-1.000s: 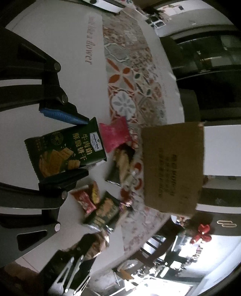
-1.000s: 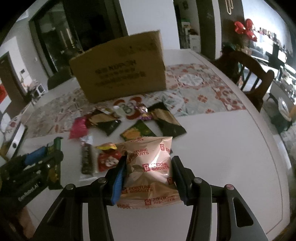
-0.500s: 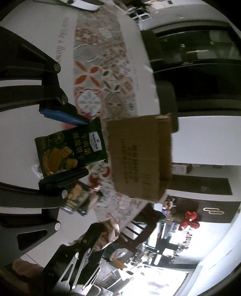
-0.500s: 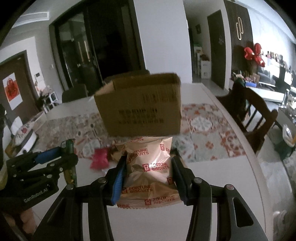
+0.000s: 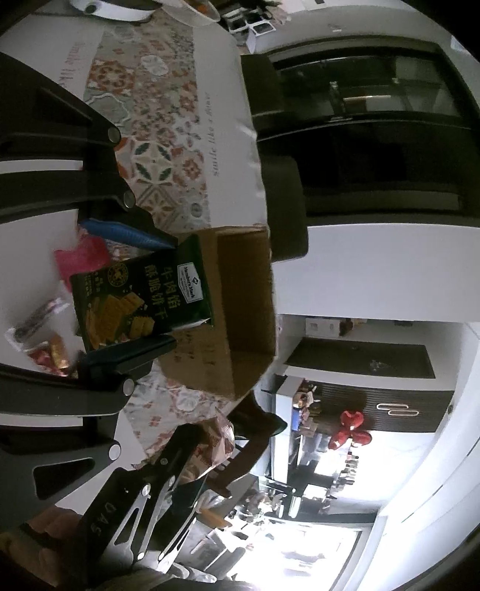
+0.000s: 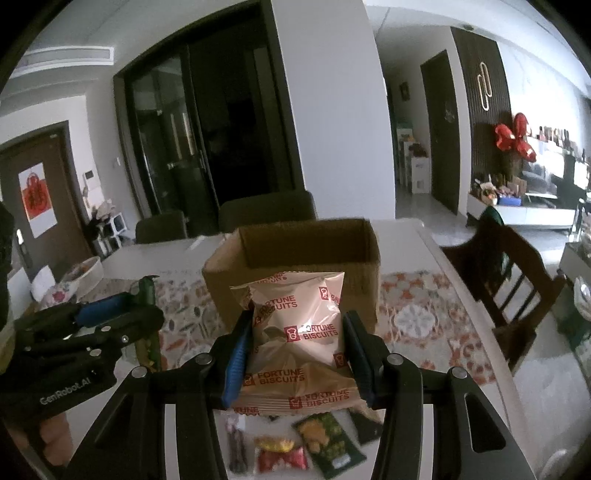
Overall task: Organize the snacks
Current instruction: 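Grasp the beige bag with the right gripper while the left gripper grasps the green packet, then carry both packets over the cardboard box and open both grippers inside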
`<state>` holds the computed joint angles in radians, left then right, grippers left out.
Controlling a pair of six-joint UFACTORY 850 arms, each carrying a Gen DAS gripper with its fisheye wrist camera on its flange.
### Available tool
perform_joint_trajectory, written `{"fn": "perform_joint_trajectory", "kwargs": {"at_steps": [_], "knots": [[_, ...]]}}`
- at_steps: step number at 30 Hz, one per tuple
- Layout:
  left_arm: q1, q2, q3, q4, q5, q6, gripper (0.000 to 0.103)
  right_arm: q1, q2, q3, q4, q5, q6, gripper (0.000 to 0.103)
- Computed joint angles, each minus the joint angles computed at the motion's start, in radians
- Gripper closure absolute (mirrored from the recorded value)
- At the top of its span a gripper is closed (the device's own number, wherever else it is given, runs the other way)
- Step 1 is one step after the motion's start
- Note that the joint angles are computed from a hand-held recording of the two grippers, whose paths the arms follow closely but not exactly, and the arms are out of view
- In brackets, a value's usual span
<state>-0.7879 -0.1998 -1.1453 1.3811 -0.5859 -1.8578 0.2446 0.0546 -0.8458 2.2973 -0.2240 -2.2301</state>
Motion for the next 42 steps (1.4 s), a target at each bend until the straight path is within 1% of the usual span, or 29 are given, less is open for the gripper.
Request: {"fn": "perform_joint_trajectory", "kwargs": {"at_steps": [7, 10, 12, 16, 17, 21, 23, 24, 26, 28, 31, 35, 37, 39, 40, 42], "knots": [[0.061, -0.035, -0.08, -0.039, 0.074, 0.093, 0.057, -0.016, -0.085, -0.118, -0.135, -0.017, 0.122, 0.054], [0.088, -0.055, -0.115, -0.066, 0.101, 0.14, 0.057, -0.016, -0.117, -0.166, -0.17, -0.003, 0.151, 0.054], [0.106, -0.073, -0.146, -0.095, 0.114, 0.183, 0.057, -0.011, -0.139, -0.199, -0.168, 0.012, 0.137, 0.054], [0.133, -0.113, -0.206, -0.161, 0.139, 0.272, 0.057, -0.014, -0.193, -0.269, -0.279, 0.011, 0.238, 0.054], [0.142, -0.122, -0.22, -0.181, 0.146, 0.298, 0.057, -0.018, -0.206, -0.286, -0.319, 0.01, 0.278, 0.054], [0.175, -0.178, -0.298, -0.296, 0.163, 0.419, 0.057, -0.03, -0.287, -0.386, -0.579, 0.0, 0.536, 0.054], [0.193, -0.208, -0.337, -0.371, 0.18, 0.5, 0.057, -0.036, -0.332, -0.44, -0.754, -0.01, 0.714, 0.054], [0.201, -0.231, -0.367, -0.42, 0.175, 0.55, 0.057, -0.04, -0.359, -0.471, -0.852, -0.024, 0.815, 0.054], [0.215, -0.262, -0.406, -0.495, 0.179, 0.63, 0.057, -0.045, -0.396, -0.519, -0.999, -0.047, 0.963, 0.054], [0.223, -0.291, -0.444, -0.549, 0.169, 0.674, 0.057, -0.053, -0.436, -0.567, -1.114, -0.08, 1.084, 0.054], [0.233, -0.338, -0.505, -0.596, 0.141, 0.733, 0.057, -0.059, -0.481, -0.621, -1.235, -0.111, 1.214, 0.054], [0.243, -0.385, -0.563, -0.647, 0.106, 0.792, 0.057, -0.057, -0.518, -0.662, -1.354, -0.104, 1.324, 0.053], [0.243, -0.398, -0.577, -0.65, 0.093, 0.803, 0.054, -0.058, -0.535, -0.682, -1.391, -0.107, 1.353, 0.053], [0.242, -0.406, -0.591, -0.665, 0.083, 0.825, 0.033, -0.058, -0.553, -0.703, -1.432, -0.116, 1.391, 0.053], [0.238, -0.404, -0.588, -0.633, 0.073, 0.791, 0.031, -0.059, -0.558, -0.71, -1.449, -0.125, 1.405, 0.053], [0.231, -0.396, -0.577, -0.575, 0.057, 0.743, 0.031, -0.061, -0.563, -0.715, -1.481, -0.133, 1.436, 0.048]]}}
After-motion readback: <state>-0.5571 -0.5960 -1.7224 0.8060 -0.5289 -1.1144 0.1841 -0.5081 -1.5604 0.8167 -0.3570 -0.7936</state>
